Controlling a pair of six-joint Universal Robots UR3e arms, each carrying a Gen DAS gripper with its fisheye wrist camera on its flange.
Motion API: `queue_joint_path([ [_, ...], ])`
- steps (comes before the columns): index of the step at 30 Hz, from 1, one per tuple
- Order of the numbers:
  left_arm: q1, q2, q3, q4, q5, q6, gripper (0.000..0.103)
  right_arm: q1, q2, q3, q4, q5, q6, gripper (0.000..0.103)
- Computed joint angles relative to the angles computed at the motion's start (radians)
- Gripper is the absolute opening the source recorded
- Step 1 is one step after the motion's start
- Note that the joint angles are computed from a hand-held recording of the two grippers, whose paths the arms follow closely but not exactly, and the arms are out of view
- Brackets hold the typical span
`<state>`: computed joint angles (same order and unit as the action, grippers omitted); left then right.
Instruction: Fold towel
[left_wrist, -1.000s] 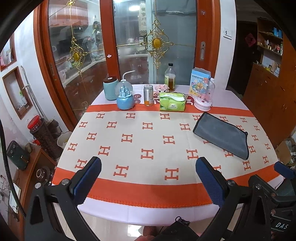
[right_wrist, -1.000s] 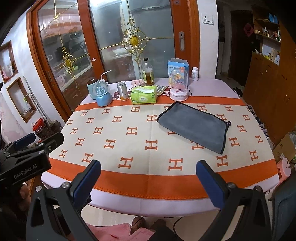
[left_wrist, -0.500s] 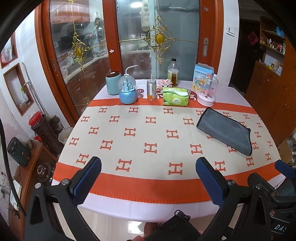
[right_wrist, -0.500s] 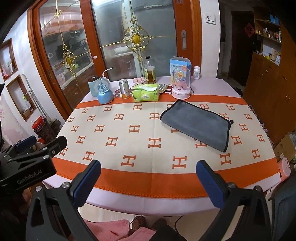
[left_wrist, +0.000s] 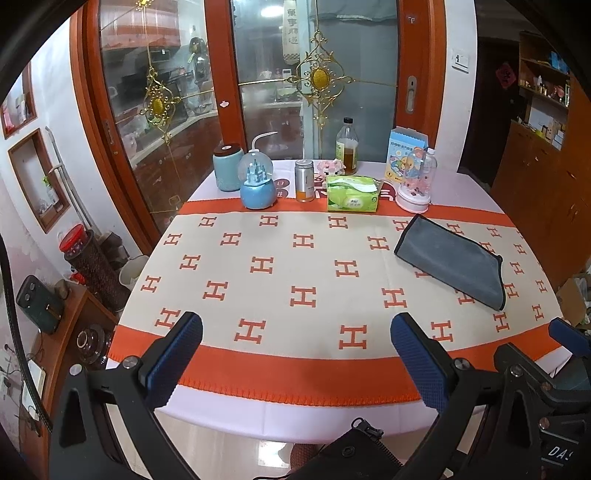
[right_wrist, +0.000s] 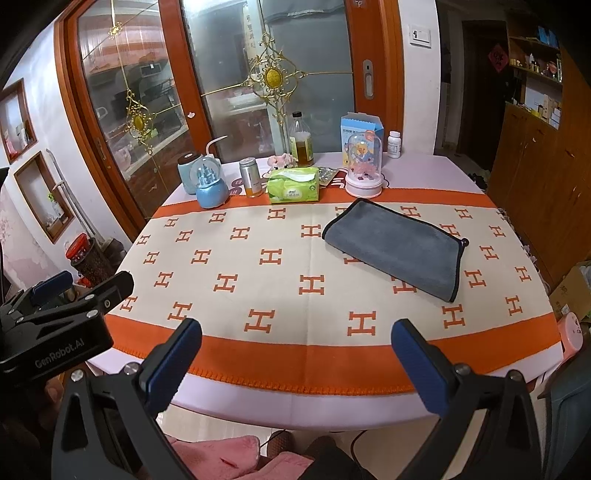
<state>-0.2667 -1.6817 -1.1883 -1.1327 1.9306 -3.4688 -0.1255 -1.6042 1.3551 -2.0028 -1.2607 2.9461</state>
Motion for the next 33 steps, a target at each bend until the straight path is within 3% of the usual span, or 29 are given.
queue_joint_path([
  [33,0.002,-0.042,0.049,0.001,-0.025,0.022,0.101,0.013,0.018,-0.005,-0.007,-0.02,0.02,0.103],
])
